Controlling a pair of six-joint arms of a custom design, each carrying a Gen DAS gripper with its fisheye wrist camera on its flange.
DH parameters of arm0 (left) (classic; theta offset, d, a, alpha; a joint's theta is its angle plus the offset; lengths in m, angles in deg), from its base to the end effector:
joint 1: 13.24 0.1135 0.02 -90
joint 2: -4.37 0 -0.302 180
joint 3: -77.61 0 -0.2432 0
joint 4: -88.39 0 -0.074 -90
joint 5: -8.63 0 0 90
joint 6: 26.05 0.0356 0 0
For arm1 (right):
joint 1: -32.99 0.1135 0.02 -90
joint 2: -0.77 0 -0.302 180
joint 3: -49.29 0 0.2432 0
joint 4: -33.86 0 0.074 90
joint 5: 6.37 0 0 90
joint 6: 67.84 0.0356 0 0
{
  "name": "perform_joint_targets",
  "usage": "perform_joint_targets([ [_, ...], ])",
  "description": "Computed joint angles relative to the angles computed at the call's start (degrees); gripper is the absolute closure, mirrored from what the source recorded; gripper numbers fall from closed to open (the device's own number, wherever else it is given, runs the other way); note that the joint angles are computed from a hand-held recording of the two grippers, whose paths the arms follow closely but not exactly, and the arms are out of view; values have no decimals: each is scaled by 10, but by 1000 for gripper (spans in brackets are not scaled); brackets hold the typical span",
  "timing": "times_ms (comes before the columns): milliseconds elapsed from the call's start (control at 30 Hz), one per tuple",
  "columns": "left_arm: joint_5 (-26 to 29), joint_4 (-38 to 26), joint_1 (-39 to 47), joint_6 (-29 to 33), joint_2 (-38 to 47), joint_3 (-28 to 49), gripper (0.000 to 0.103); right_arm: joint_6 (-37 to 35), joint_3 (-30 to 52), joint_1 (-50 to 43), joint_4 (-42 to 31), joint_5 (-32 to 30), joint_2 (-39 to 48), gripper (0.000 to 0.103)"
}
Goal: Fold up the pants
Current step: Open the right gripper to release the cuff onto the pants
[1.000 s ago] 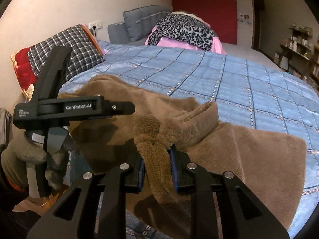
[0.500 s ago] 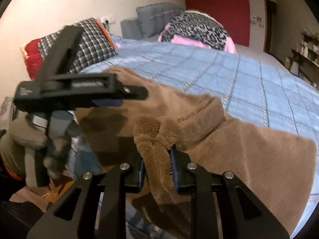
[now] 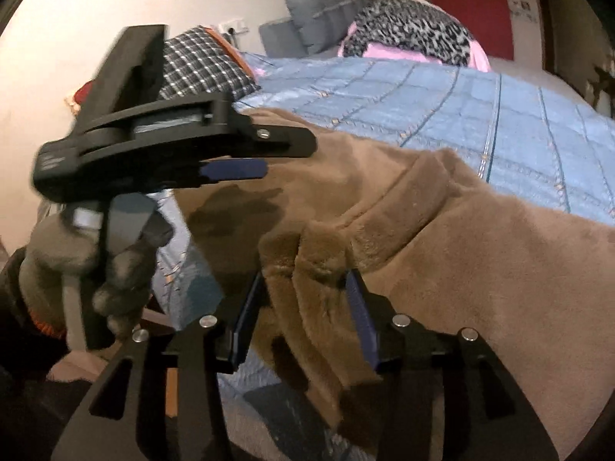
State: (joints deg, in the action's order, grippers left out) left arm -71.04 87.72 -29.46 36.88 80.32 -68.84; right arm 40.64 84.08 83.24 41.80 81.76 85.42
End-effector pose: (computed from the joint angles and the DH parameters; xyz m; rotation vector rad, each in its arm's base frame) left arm 0.1959 -0.0636 0.1680 -0.1320 2.3782 -0.5810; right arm 0.1463 0.1777 0.1551 -0.6711 2.2948 0.6342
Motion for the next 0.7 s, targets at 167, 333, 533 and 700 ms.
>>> perform_joint_targets([
  [167,-32,-15,-57,-9,-14,19,22,10,-38,-47,-44,10,-114,57],
  [333,-85,-29,-137,-17,30,66,22,25,-67,-125,-99,44,-208,57],
  [533,-150,-40,-190,-25,143,134,22,2,-73,-237,-101,56,-207,57],
  [700,-190,-40,-177,-65,204,139,28,-41,-70,-327,-39,11,-126,57],
])
